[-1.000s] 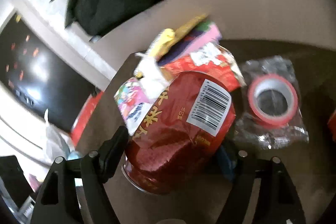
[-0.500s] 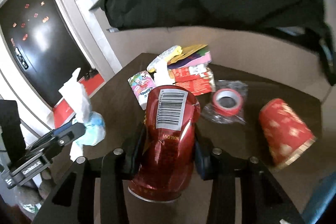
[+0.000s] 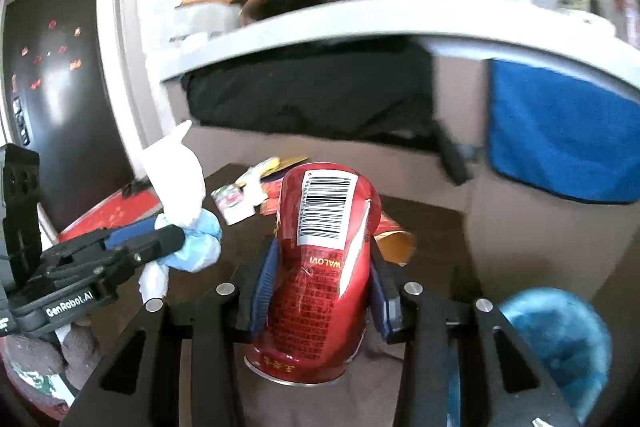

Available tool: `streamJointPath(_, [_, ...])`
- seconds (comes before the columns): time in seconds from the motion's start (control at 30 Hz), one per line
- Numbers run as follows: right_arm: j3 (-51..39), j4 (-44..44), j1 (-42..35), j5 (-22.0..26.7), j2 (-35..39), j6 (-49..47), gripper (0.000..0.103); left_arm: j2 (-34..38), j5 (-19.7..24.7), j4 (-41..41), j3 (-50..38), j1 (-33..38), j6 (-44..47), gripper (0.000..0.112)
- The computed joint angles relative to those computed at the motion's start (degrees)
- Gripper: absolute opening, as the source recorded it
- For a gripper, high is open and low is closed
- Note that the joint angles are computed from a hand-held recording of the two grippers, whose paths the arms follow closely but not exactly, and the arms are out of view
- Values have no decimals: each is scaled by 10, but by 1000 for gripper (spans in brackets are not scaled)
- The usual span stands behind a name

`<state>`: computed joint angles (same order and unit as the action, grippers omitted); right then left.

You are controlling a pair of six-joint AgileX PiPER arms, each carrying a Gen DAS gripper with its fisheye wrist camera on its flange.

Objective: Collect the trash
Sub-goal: 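Carry the red can and white tissue over the bin and release both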

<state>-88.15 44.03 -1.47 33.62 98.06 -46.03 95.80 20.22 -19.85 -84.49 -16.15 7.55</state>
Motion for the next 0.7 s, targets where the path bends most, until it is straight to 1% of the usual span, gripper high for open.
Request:
streamJointPath(0.1, [53,62,-52,0,-47,-65,38,-4,-2,97,-2,-59,-88,38])
streamJointPath(0.17, [84,92,-90,7,-75,-100,39,0,5,120,-13,-87,-109,38])
streamJointPath(0.23, [115,105,-117,5,-102,-125,38,7,15,156,-31,-115,-144,38])
streamJointPath(0.3, [147,117,-147,1,-127,-156,38,14,25,177,-48,-137,-160,38])
streamJointPath(0.4, [179,137,-184,-2,-150,-186,38,25,38,192,-69,-160,-166,38])
streamJointPath(0.53, [199,174,-235,13,-158,-218,38,43,52,200,-94,-185,-164,38])
streamJointPath(0.63, [208,181,-245,-1,-157,-224,38,60,62,209,-113,-198,-165,38])
streamJointPath(0.7, [206,181,-253,0,-150,-224,38,77,75,218,-134,-203,-174,38])
